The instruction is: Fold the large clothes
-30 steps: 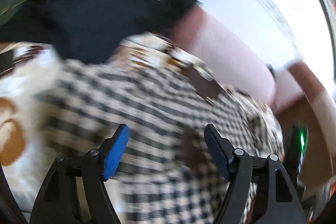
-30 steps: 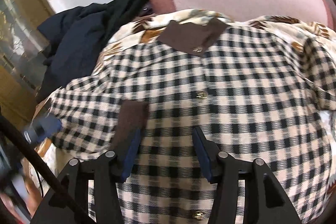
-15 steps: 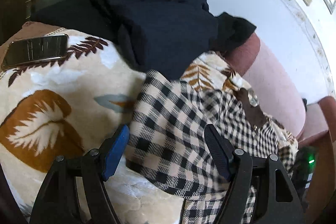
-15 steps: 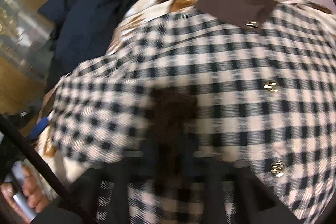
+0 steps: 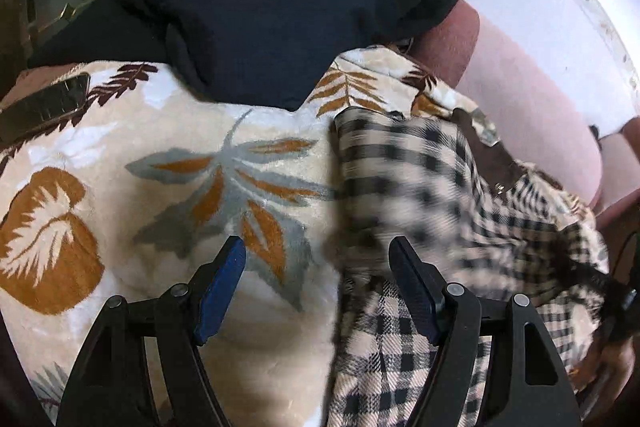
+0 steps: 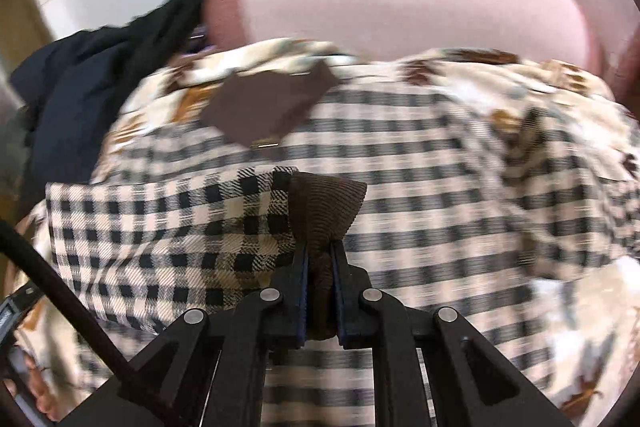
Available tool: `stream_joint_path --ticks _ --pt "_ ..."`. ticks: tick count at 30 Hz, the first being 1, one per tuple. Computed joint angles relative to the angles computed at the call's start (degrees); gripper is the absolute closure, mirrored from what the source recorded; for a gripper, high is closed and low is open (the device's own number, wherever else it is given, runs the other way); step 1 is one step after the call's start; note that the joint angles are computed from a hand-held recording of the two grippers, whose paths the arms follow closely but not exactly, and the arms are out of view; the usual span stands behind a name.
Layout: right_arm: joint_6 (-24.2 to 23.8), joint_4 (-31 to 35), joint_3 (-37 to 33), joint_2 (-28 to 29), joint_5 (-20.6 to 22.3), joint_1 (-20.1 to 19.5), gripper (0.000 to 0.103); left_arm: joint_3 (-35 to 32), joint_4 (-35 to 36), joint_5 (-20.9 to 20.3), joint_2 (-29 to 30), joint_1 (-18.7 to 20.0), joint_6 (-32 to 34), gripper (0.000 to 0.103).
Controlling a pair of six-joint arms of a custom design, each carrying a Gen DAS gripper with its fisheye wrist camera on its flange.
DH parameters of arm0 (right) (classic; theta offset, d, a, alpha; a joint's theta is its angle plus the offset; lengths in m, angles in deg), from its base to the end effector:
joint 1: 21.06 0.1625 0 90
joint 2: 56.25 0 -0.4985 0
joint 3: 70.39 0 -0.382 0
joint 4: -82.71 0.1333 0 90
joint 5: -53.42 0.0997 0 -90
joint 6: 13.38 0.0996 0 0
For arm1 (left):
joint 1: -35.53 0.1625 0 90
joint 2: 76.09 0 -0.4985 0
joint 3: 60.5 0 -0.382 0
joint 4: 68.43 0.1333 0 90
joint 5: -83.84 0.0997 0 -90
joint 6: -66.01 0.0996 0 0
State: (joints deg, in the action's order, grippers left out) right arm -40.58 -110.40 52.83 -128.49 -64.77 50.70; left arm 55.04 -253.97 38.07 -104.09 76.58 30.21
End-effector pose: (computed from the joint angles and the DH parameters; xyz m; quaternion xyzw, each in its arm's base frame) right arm -0.0818 -0.5238 0.3653 -0.0386 -0.8769 0.3086 0.3664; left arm -0.2931 -0.5241 -0.0419 0.0797 0.9211 -0.3009 0.2339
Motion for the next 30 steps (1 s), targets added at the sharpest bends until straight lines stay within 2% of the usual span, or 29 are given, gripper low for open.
stream_joint_path --ticks 4,9,13,18,21,23,26,30 --pt "0.02 -0.35 -1.57 -1.08 -2.83 -2.86 0.092 -2.16 2.6 0.29 1.98 -0.42 0.95 0.03" --pt "1.21 1.27 -2.88 -1.67 -3.55 -5.63 0.092 -5.51 7.96 2.13 4.66 -0.48 2.02 0.03" --pt "1.47 0.77 -2.86 -0.78 -3.75 -6.02 0.091 -7.02 11.77 3.57 5.41 -0.46 1.94 0.03" --pt "1.66 -0.4 -3.16 0.21 -3.73 -6.49 0.09 -7.29 12.69 4.18 5.57 -0.51 2.11 0.03" --pt "1.2 -0.7 -3.0 0.16 -3.78 -6.8 0.081 -7.39 12.9 4.64 5.79 -0.63 2.57 0.029" --pt "0.96 -0.94 -3.04 0.0 -4.28 -7.06 0.068 -7.32 13.23 4.78 5.69 -0.76 2.57 0.029" --pt "3.52 0.32 -2.34 -1.92 -3.64 -7.24 0.065 -6.49 13.73 4.54 4.75 -1.51 1.26 0.03" --pt "2.5 -5.3 1.15 -4.01 -2.18 -4.9 0.062 -4.34 8.72 3.19 4.14 -3.47 3.01 0.03"
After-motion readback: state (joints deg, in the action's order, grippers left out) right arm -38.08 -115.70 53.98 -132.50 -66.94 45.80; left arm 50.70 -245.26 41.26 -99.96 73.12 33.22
